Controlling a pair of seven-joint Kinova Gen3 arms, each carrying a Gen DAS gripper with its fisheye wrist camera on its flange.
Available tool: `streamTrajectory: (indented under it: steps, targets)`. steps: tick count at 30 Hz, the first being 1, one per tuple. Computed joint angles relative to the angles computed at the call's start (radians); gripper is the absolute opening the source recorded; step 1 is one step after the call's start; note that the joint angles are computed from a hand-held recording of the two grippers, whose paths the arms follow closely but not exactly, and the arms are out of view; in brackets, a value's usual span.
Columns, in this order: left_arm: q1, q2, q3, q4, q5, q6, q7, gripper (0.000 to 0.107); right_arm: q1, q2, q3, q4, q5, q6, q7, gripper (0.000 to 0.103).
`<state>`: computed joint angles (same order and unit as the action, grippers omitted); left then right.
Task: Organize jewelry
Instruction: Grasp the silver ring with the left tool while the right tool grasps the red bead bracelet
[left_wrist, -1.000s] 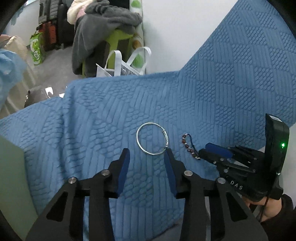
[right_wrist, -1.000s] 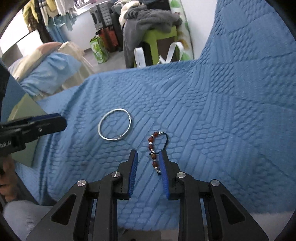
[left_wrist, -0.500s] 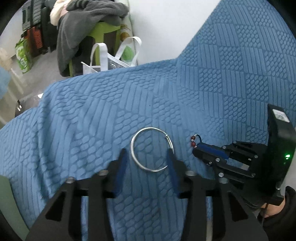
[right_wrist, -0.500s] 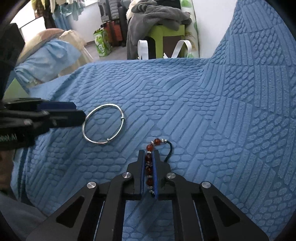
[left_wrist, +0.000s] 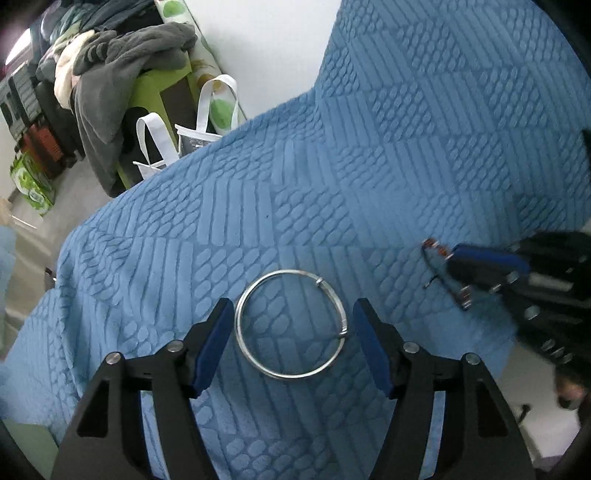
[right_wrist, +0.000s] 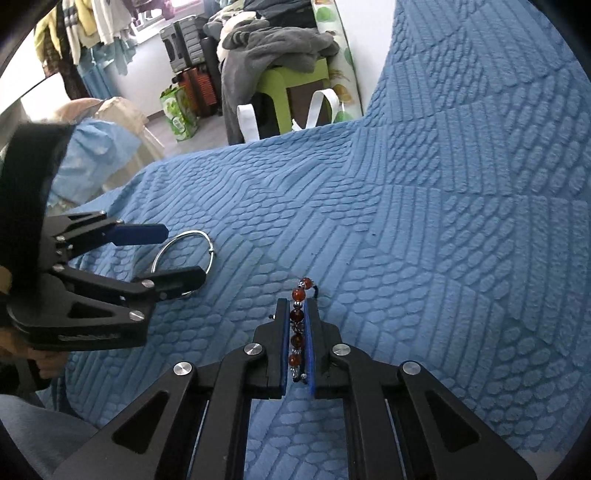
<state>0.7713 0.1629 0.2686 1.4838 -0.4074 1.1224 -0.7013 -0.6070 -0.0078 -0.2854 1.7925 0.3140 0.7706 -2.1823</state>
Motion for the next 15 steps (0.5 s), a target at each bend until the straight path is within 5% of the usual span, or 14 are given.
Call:
streamTrajectory:
  steps: [15]
  targets:
    - [0.057, 0.022, -0.004, -0.023, -0.047, 0.063, 0.021, 0.066, 0.009, -0.023, -0.009, -0.013, -0.03, 0.022, -0.007, 0.006]
